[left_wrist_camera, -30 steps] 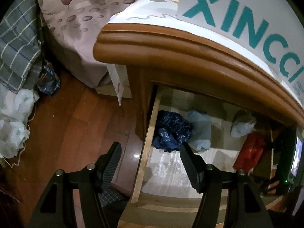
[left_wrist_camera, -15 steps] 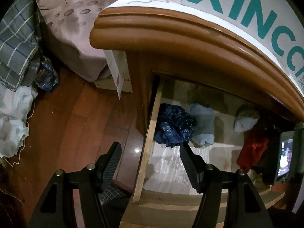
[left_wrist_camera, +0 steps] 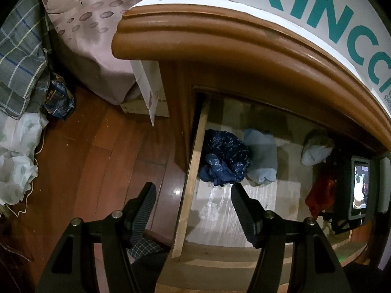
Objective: Take underwear out of drawer
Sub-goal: 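Close the right gripper on the red cloth and lift it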
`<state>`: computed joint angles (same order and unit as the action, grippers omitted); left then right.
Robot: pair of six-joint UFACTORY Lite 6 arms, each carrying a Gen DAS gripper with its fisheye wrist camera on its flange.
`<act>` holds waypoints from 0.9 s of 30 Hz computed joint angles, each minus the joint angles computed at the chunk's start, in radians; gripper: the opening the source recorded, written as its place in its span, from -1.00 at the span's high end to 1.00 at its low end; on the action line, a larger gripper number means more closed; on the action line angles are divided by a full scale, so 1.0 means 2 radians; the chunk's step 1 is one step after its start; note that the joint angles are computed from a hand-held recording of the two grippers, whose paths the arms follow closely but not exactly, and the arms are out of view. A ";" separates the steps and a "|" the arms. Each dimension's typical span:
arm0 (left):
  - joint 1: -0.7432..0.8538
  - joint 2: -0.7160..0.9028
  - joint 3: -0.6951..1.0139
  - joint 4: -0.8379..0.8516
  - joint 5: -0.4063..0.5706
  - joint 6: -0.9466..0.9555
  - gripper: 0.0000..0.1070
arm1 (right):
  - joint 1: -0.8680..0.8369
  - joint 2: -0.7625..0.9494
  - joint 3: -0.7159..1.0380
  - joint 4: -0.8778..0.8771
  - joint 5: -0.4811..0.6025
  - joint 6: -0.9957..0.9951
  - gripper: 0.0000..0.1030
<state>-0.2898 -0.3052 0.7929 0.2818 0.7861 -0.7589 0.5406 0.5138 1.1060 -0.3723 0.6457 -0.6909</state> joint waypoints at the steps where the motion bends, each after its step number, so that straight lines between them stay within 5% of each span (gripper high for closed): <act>1: 0.000 0.000 0.000 0.000 0.000 0.000 -0.22 | -0.006 -0.016 -0.016 0.004 -0.002 -0.006 -0.60; 13: -0.002 0.006 0.001 0.000 0.004 0.004 -0.22 | -0.075 -0.035 -0.019 0.051 0.010 -0.073 -0.56; 22: -0.002 0.017 0.001 0.002 -0.001 0.000 -0.22 | -0.107 -0.057 -0.034 0.104 0.024 -0.087 -0.27; 27: -0.006 0.022 0.001 0.007 -0.001 -0.007 -0.22 | -0.129 -0.099 -0.065 0.136 0.039 -0.102 0.08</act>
<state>-0.3016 -0.2607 0.7957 0.2955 0.7834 -0.7738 0.2826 0.3163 0.9769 -0.1002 0.7238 -0.8954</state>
